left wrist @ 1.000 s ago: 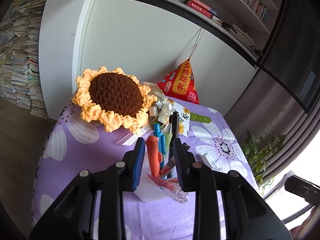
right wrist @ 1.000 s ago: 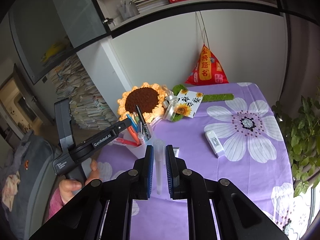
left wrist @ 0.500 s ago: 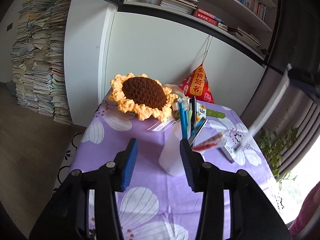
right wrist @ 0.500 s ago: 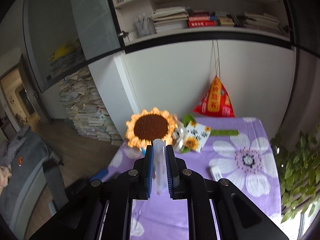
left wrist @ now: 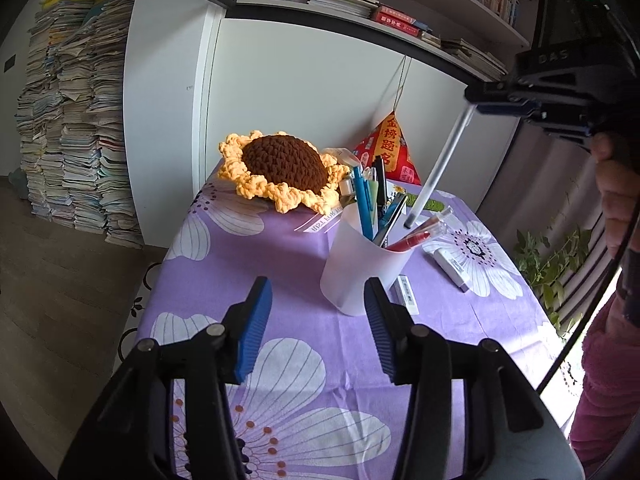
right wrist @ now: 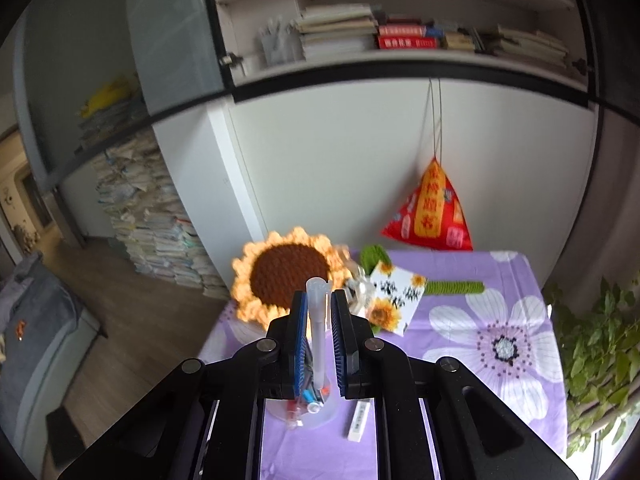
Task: Organize stationery
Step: 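Lower the clear gel pen into the frosted cup and open the right tool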
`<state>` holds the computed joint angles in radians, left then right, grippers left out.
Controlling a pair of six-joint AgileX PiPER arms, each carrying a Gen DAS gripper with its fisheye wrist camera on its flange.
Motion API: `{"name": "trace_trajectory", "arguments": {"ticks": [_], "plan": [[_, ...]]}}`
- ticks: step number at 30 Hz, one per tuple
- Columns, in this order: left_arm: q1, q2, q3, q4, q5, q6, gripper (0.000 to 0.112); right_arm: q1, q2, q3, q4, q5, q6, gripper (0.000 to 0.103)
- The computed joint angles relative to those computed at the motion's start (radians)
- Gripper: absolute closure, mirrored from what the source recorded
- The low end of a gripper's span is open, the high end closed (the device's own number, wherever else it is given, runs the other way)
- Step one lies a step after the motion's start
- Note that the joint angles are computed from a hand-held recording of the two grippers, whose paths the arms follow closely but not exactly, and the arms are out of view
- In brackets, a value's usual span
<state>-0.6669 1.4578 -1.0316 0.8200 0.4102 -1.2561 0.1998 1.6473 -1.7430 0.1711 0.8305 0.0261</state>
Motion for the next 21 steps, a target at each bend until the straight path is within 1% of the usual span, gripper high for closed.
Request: {"name": "trace_trajectory", "arguments": {"ticks": [6,10,18,21], "plan": [[0.007,0.026,-0.001,-0.055,-0.030,0.052,0.066,0.003,0.051,0.018,-0.003,0.018,-0.005,0.090],[0.003,0.029,0.002,-0.057,-0.033,0.052,0.066,0.002,0.064,0.045,0.011,0.024,-0.019,0.090],[-0.012,0.043,-0.017,-0.116,-0.011,0.104,0.066,-0.010,0.049,0.123,0.051,0.009,-0.051,0.090],[-0.029,0.052,-0.029,-0.105,0.009,0.092,0.066,-0.015,0.045,0.151,0.070,0.004,-0.066,0.090]]}}
